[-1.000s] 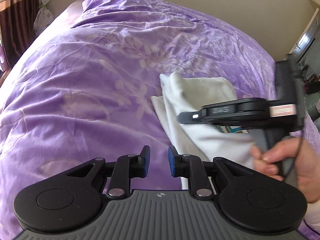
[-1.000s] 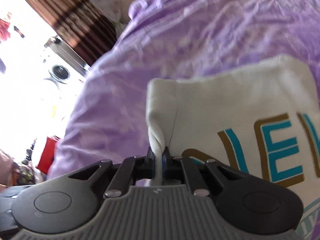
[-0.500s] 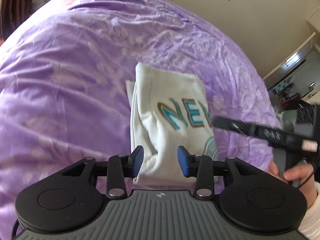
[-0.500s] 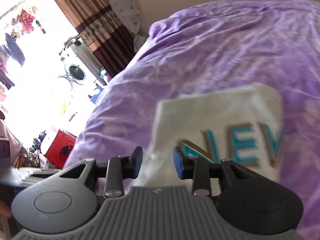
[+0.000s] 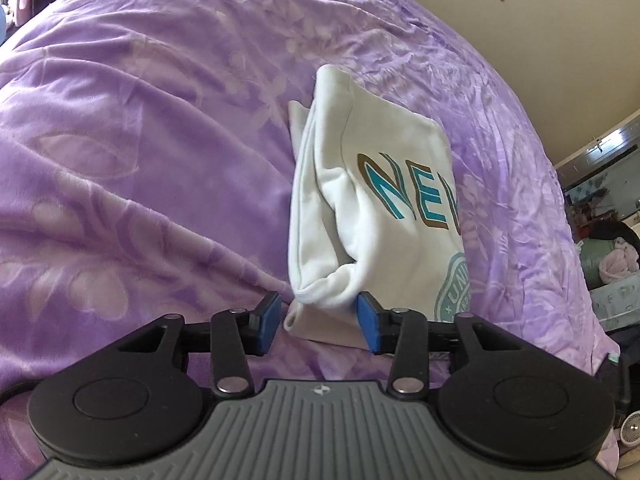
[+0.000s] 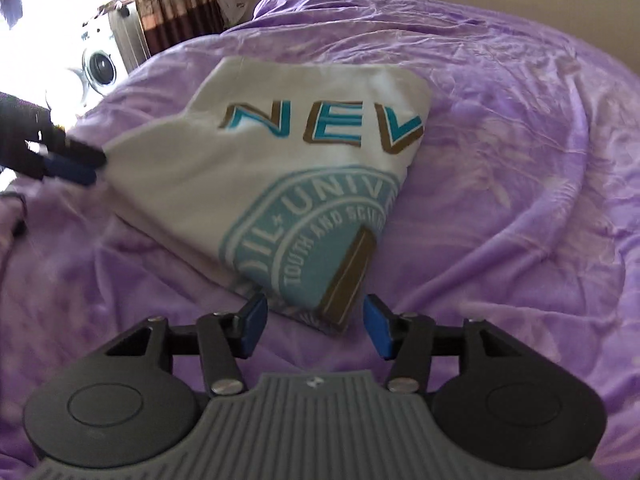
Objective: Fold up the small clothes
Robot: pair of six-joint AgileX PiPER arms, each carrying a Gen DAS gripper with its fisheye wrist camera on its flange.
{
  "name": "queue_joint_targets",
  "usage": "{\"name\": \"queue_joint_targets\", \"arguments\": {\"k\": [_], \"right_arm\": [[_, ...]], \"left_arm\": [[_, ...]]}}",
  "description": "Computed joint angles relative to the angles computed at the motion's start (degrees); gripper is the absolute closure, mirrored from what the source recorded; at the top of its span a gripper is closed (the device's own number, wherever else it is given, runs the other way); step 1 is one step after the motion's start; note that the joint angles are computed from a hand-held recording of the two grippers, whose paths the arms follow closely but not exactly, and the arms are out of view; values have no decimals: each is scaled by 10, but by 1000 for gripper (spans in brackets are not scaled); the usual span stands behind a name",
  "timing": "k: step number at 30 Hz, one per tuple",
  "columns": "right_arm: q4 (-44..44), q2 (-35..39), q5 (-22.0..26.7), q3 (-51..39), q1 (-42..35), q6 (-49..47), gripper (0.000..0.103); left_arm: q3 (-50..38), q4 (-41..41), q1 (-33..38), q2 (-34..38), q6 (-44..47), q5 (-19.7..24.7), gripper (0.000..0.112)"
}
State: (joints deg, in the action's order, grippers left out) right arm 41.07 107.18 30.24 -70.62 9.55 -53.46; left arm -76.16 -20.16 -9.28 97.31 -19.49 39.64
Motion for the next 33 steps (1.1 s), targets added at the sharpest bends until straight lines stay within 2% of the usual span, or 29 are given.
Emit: {"name": "queue_joint_targets", "arguments": {"k": [3,6,9,10,12,15,18,20,22,28,31,33], "right_arm": [[-24,20,-42,0,21,19,54],[-6,39,-51,-11,21,23,62],[28,41,-42,-18,14,4,82],[35,38,-43,-17,9,-3,92],[61,26,-38,-13,-5,-11,100],[61,14,-23,-9,-25,11,102],[35,37,0,-16,-26,50,103],[32,44,-24,0,-14,39,103],[39,49,-40,9,-7,24,103],[33,59,-46,6,-2,18,103],[39,60,-41,7,-7,10,103],[27,60,-33,1,-8,24,103]], "left_arm": [[3,27,-16,-6,-18,-17,80],[-9,67,-37,-8,-36,-21,95],[-23,100,-55,-21,-61,-29,98],[-31,115,-62,-23,-74,-26,98],[-51,140,-72,-18,-90,-1,99],[-67,201,-94,13,-131,47,101],[-37,228,-95,32,-155,46,102],[-16,235,-93,32,-164,30,102],[-15,250,-97,38,-169,34,102],[-63,311,-131,83,-180,94,102],[-73,303,-129,86,-178,109,100],[-91,293,-126,91,-173,135,96]]}}
